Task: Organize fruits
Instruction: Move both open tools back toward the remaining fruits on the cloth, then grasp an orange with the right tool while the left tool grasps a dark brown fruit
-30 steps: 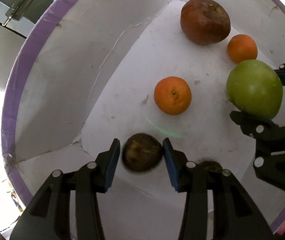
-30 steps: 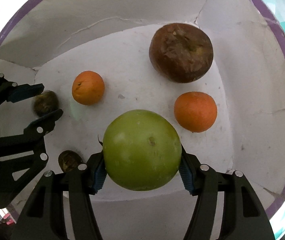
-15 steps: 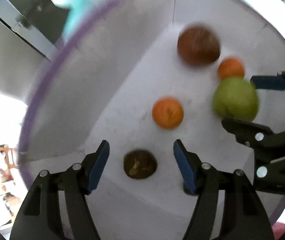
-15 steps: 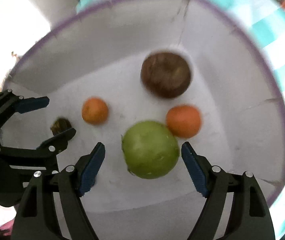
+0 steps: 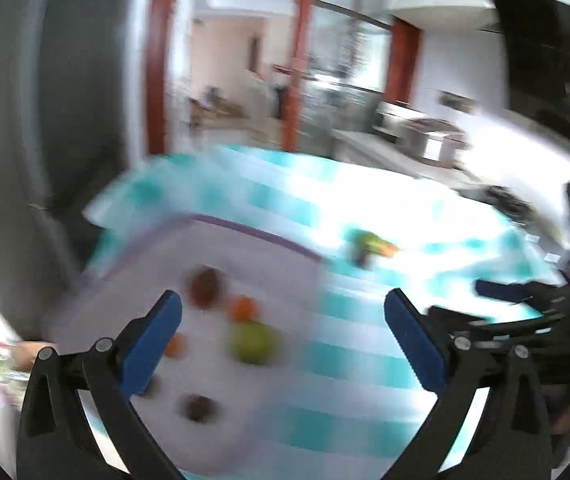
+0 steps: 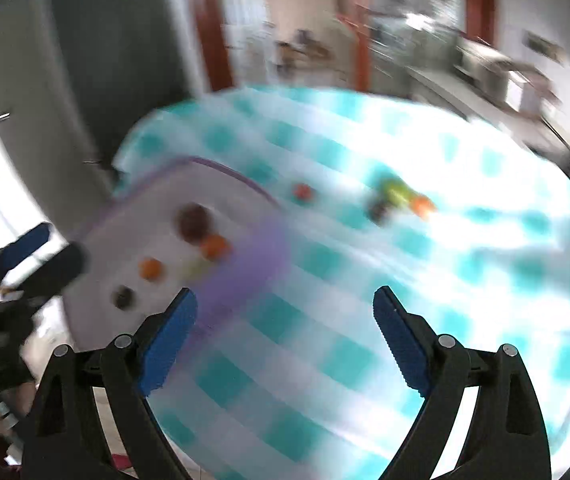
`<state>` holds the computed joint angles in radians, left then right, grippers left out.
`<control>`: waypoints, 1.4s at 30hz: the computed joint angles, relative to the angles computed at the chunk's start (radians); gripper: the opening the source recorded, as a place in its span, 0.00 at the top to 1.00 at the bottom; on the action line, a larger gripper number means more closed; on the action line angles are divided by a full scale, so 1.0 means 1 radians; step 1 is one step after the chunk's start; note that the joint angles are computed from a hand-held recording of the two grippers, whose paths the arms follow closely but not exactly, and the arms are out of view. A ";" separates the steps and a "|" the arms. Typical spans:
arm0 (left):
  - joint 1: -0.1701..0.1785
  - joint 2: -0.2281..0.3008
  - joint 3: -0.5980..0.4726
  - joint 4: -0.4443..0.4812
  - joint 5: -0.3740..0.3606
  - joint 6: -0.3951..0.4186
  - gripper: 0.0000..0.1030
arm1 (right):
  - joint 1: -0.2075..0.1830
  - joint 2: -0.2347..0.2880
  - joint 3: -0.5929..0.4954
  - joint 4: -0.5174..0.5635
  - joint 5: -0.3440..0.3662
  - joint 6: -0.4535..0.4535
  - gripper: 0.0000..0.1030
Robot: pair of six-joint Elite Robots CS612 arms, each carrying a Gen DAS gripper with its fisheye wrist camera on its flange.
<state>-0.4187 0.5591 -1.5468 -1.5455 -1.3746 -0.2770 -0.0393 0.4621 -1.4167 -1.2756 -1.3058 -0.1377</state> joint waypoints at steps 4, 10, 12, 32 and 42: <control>-0.033 0.001 0.025 0.043 -0.154 0.107 0.02 | -0.037 0.046 -0.034 0.037 -0.102 0.034 0.16; -0.070 -0.008 0.127 0.110 -0.160 0.221 0.02 | -0.066 0.057 0.077 -0.039 -0.132 -0.025 0.18; -0.070 -0.014 0.179 0.109 -0.148 0.206 0.02 | -0.073 0.046 0.131 -0.078 -0.121 -0.047 0.19; -0.067 -0.115 0.556 0.035 -0.001 0.084 0.02 | -0.084 -0.341 1.168 -0.750 -0.008 -0.282 0.51; -0.052 -0.290 0.981 -0.322 0.051 0.078 0.02 | -0.121 -0.202 0.893 -0.656 0.015 -0.177 0.60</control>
<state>-0.4704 0.2690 -0.5654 -1.8679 -1.3237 -0.1993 -0.1598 0.2600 -0.5241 -1.9315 -1.2906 -0.3145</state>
